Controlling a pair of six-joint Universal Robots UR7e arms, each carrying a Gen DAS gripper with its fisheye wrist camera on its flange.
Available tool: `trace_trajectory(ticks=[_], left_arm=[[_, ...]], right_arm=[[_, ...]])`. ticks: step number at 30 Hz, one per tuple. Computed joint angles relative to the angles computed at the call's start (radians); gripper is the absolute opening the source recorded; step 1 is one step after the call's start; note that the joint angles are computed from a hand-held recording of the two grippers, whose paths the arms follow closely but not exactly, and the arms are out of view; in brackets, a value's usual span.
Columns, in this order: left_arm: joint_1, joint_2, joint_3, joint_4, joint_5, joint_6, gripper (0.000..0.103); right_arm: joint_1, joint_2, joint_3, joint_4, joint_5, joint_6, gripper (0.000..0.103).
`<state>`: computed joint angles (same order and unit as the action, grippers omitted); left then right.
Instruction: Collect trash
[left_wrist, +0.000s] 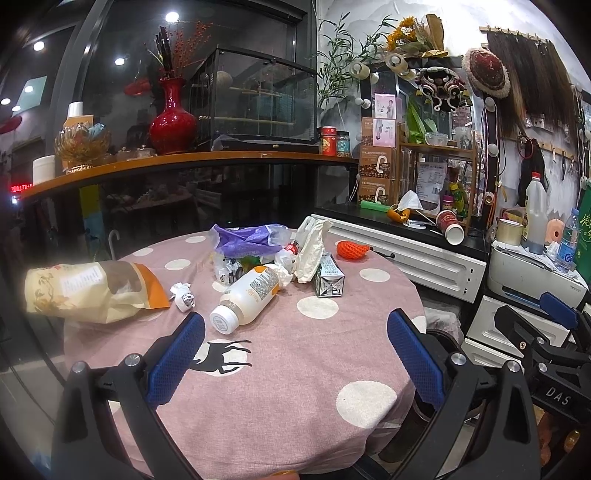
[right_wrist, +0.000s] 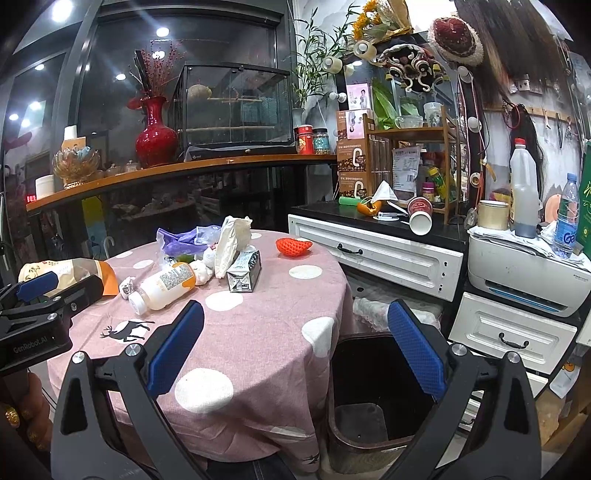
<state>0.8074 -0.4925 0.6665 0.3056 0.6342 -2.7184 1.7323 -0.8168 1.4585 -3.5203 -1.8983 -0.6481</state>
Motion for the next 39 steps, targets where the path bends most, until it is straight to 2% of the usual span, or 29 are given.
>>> trace_trajectory(ticks=[39], left_arm=[[0.000, -0.002, -0.005, 0.008, 0.001, -0.005, 0.098]], right_arm=[[0.001, -0.003, 0.005, 0.002, 0.000, 0.002, 0.098]])
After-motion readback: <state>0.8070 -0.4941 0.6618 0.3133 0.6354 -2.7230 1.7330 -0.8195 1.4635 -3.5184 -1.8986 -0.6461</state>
